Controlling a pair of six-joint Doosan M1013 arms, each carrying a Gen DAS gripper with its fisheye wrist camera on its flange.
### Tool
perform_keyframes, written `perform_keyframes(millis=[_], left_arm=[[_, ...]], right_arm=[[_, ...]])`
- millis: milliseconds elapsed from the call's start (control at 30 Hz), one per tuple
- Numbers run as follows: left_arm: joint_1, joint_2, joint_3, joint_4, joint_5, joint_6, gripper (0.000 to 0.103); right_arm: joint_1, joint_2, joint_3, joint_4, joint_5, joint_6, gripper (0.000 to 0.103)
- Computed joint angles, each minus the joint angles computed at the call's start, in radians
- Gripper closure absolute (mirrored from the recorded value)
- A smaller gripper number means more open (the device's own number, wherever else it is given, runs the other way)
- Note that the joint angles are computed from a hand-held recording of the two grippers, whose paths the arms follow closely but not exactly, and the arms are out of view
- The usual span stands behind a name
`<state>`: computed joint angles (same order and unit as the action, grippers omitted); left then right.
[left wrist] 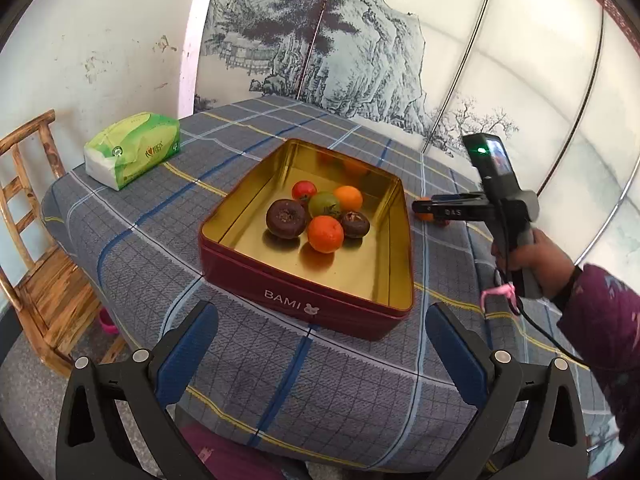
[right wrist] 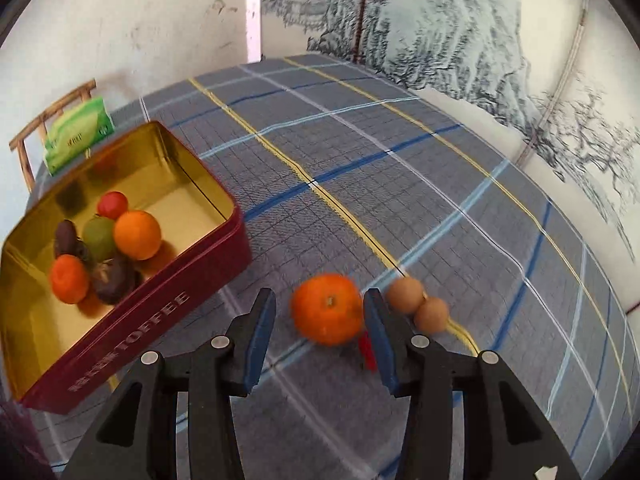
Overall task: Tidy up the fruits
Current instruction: 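Grasp another orange on the tablecloth with the right tool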
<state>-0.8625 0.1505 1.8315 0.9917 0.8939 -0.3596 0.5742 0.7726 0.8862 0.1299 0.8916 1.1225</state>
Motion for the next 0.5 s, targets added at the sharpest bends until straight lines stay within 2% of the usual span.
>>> perform_keyframes(millis=[67,133,200,333,367,500], left_arm=[[0.005,0.006,-0.009,-0.015,0.000,0.026,0.000],[0.005,0.013,-0.020,-0.017,0.007,0.062,0.000],[0.003,0.026,-0.042,-0.018,0.029,0.132,0.000],[0.005,0.055,-0.092,-0.048,0.041,0.336,0.000],[0.006,0.064,-0.110,-0.060,0.034,0.405,0.000],[0.016,0.093,-0.160,-0.093,-0.033,0.566,0.000]], right_arm=[[0.009,0.043,-0.067,-0.073,0.078,0.045,0.063],[0.010,0.037,-0.056,-0.069,0.065,0.048,0.065],[0.009,-0.008,0.018,-0.041,-0.014,0.038,0.066],[-0.026,-0.141,0.226,0.129,-0.175,0.013,0.066],[-0.041,-0.186,0.298,0.141,-0.228,0.030,0.066],[-0.101,-0.295,0.474,0.080,-0.341,0.173,0.065]])
